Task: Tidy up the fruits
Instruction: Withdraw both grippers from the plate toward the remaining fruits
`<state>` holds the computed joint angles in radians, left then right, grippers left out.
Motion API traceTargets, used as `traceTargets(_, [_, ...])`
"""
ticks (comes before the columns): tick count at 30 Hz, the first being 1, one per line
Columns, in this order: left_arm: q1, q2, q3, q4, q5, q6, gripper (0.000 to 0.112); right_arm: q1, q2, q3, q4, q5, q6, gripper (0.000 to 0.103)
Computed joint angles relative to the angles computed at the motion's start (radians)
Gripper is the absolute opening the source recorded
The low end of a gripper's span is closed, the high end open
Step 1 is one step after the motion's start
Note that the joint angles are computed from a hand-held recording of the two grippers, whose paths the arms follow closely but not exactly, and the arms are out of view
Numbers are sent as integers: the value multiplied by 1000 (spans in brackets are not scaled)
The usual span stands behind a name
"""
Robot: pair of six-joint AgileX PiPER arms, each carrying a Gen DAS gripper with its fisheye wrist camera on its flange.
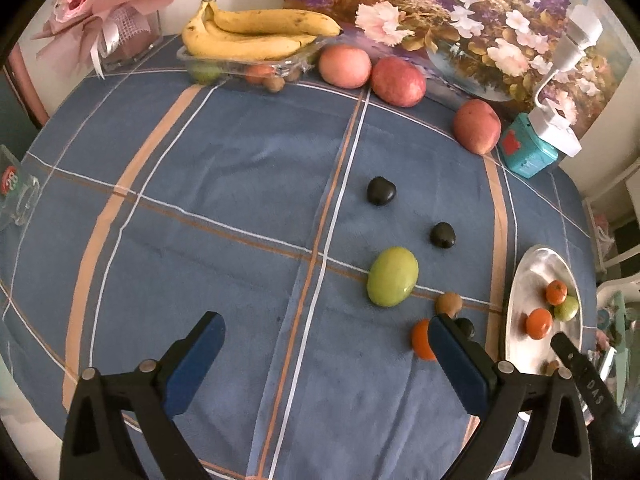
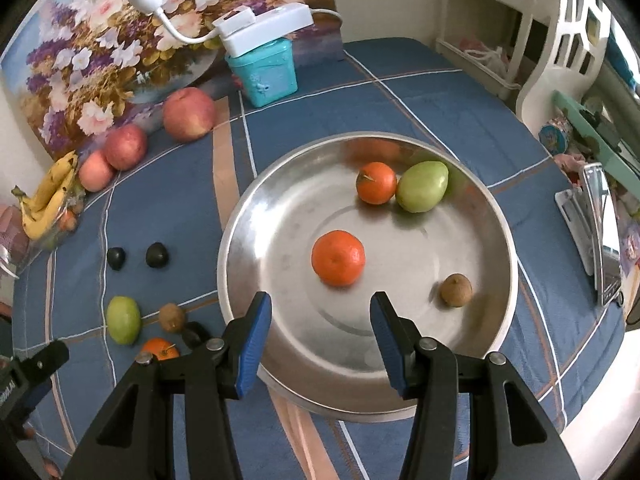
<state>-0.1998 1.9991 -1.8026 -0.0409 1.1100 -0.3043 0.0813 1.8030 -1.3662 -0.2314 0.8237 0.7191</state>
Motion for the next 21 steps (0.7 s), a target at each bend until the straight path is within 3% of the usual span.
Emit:
traceTargets(2, [2,-18,28,-11,-8,12,103,10,-4,4,-40,0,38,84])
traceTargets(4, [4,-34,55,-16,-13,30,103,8,-17,18,-37,-21,44,89])
traceTargets(7, [10,-55,86,0,-24,25,103,-19,-34,41,90,-75,-49,95])
traceTargets(9, [29,-76,114,18,-45,-14,103,-23,-30,39,145,-86,-95,95])
traceTargets(13, [79,-89,140,28,-64,-66,103,35,-22,12,49,-60,-22,95])
traceTargets(21, [109,-78,135,61,-85,-68,103,117,20,-59,28,-23,-28,95])
